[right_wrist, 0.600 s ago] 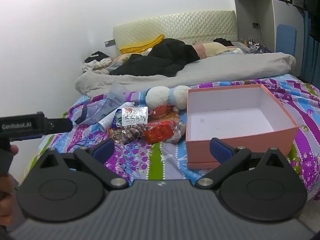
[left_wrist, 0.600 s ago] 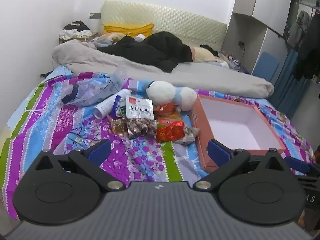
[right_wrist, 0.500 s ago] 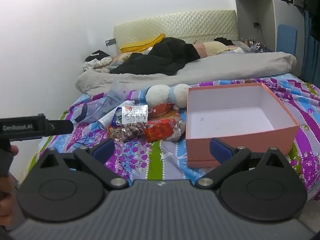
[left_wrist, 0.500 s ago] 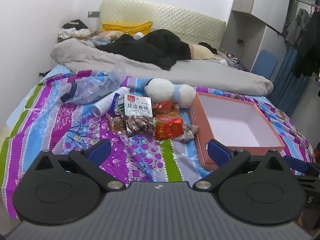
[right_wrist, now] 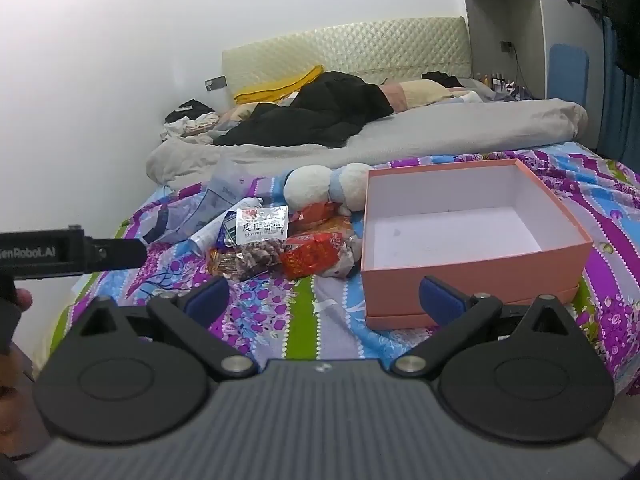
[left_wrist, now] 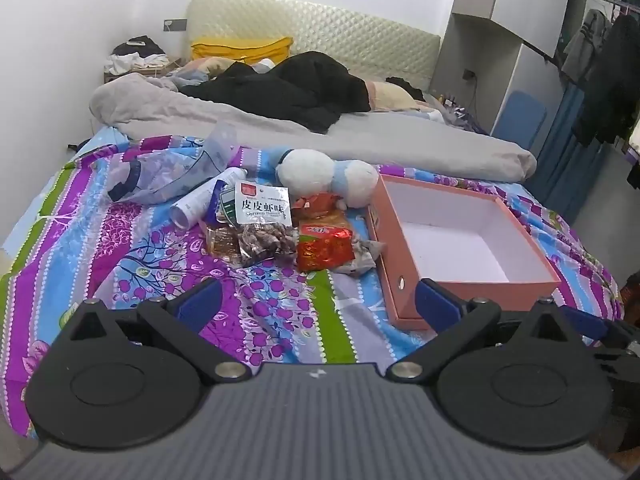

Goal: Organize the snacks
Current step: 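Move both tools toward the snack pile beside the pink box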

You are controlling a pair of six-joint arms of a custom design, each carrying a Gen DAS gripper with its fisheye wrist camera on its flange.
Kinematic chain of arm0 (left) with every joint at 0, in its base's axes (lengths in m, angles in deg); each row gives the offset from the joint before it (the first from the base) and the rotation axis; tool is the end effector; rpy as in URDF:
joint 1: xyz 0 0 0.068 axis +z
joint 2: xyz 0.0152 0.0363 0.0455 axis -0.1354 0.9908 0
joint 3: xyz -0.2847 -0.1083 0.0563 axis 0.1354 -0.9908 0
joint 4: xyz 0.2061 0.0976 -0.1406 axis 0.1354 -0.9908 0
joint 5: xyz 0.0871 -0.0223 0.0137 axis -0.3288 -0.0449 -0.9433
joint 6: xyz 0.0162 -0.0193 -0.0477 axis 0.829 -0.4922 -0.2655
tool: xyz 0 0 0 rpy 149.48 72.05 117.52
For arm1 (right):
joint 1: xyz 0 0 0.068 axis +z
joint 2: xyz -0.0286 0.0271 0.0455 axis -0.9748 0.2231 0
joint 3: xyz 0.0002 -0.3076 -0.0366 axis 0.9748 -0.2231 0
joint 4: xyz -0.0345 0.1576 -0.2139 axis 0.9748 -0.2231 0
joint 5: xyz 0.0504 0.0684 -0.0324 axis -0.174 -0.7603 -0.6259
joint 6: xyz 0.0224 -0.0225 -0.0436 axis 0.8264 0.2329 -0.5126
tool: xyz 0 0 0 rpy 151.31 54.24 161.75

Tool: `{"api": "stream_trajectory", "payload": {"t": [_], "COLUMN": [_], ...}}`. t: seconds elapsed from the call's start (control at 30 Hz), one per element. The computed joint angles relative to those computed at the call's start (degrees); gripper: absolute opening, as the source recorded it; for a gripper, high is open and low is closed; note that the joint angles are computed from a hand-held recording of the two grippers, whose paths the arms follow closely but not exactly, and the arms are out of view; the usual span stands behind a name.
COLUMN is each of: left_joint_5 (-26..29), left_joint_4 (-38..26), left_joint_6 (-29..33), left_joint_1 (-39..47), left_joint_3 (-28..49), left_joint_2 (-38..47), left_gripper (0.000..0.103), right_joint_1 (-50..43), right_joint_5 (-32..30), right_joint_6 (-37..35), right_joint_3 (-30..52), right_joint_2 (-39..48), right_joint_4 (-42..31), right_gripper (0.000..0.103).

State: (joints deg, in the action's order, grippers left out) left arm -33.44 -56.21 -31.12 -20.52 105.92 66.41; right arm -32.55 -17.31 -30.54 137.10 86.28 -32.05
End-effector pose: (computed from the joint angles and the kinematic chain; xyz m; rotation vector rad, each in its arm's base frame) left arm 0.2908 -0.0678 0.3733 0.0892 2.2121 -0.2854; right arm 0.2340 0.2043 0.3322 0.0864 2.0524 0.2365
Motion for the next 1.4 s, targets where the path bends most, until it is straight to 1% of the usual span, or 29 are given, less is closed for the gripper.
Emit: {"api": "stream_trajectory", "payload": {"t": [0.07, 0.33, 0.73, 1.4], "left_joint_5": [0.25, 0.16, 0.35, 0.90], "left_joint_4": [-0.65, -0.65, -0.23, 0.08], "left_joint_6": [0.05, 0.01, 0.76, 0.51], "left_joint_1": [0.29, 0.36, 0.80, 0.97], "left_joint_3": [1.07, 1.44, 0.86, 0.12], "left_joint_2": [0.66, 1.03, 0.98, 0.88], "left_gripper": [0.103, 0.103, 0.103, 0.103], "right_joint_1": [0.20, 0.51, 0.34, 0.98], "right_joint_5": [0.13, 0.92, 0.58, 2.46], "right_joint_6": [0.06, 0.37, 0.82, 2.31], "right_joint_3": [0.19, 0.44, 0.24, -0.22], "right_joint_2": [-0.04, 0.56, 0.70, 1.29], "right_joint_4": [-0.33, -0.11, -0.43, -0.82], "right_gripper": [0.103, 0.103, 0.103, 0.103]}}
